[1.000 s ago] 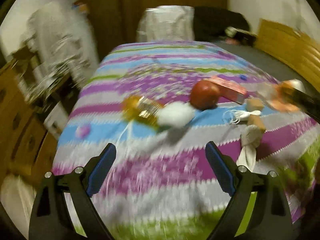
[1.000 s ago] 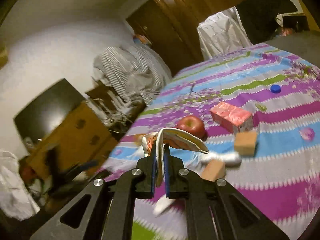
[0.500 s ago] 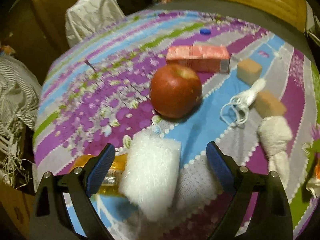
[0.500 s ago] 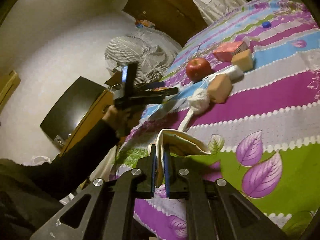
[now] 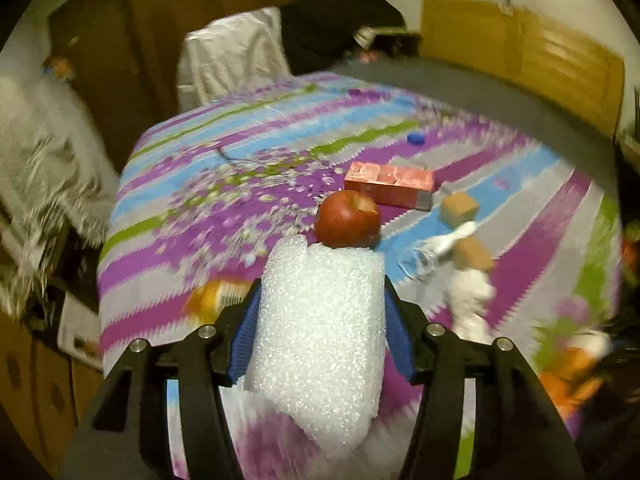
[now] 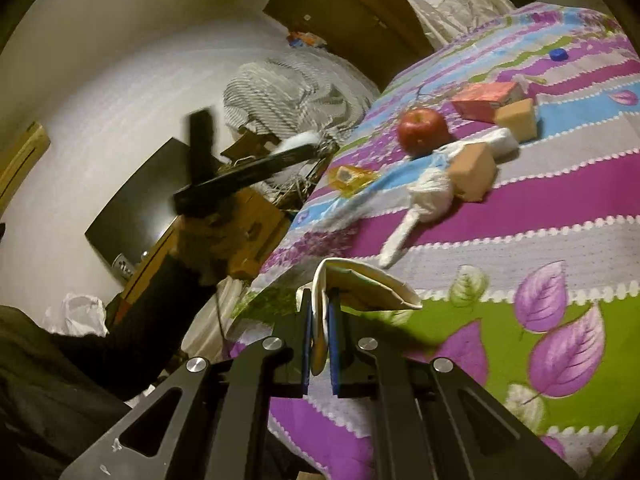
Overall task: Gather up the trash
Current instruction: 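Carry the paper cup and foam sheet with both tools over the bucket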
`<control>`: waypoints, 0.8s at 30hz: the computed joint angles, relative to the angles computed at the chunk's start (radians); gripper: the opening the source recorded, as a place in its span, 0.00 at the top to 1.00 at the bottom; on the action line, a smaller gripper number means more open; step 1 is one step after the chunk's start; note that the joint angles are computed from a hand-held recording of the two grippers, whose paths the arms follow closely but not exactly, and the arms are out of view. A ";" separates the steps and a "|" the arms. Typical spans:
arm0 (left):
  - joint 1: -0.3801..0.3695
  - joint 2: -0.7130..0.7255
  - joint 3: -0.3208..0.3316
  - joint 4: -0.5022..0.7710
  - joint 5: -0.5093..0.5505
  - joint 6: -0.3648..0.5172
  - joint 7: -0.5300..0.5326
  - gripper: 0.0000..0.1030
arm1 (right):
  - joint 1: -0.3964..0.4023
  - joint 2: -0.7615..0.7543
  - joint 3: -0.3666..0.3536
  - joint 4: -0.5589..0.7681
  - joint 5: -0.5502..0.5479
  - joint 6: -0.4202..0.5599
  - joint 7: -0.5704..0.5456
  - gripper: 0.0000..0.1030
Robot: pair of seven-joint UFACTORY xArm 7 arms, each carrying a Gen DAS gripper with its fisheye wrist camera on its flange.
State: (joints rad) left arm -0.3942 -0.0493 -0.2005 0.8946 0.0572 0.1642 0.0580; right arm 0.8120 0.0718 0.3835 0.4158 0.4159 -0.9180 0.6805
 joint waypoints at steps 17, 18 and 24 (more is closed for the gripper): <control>0.401 -0.463 -0.394 -0.525 0.515 0.102 -0.885 0.30 | 0.139 0.164 -0.011 0.231 0.308 0.167 -0.310 0.89; 0.369 -0.468 -0.342 -0.545 0.507 0.068 -0.870 0.23 | 0.151 0.166 -0.016 0.240 0.330 0.176 -0.328 0.88; 0.207 -0.552 -0.133 -0.653 0.368 -0.035 -0.740 0.16 | 0.153 0.174 -0.022 0.244 0.306 0.166 -0.295 0.73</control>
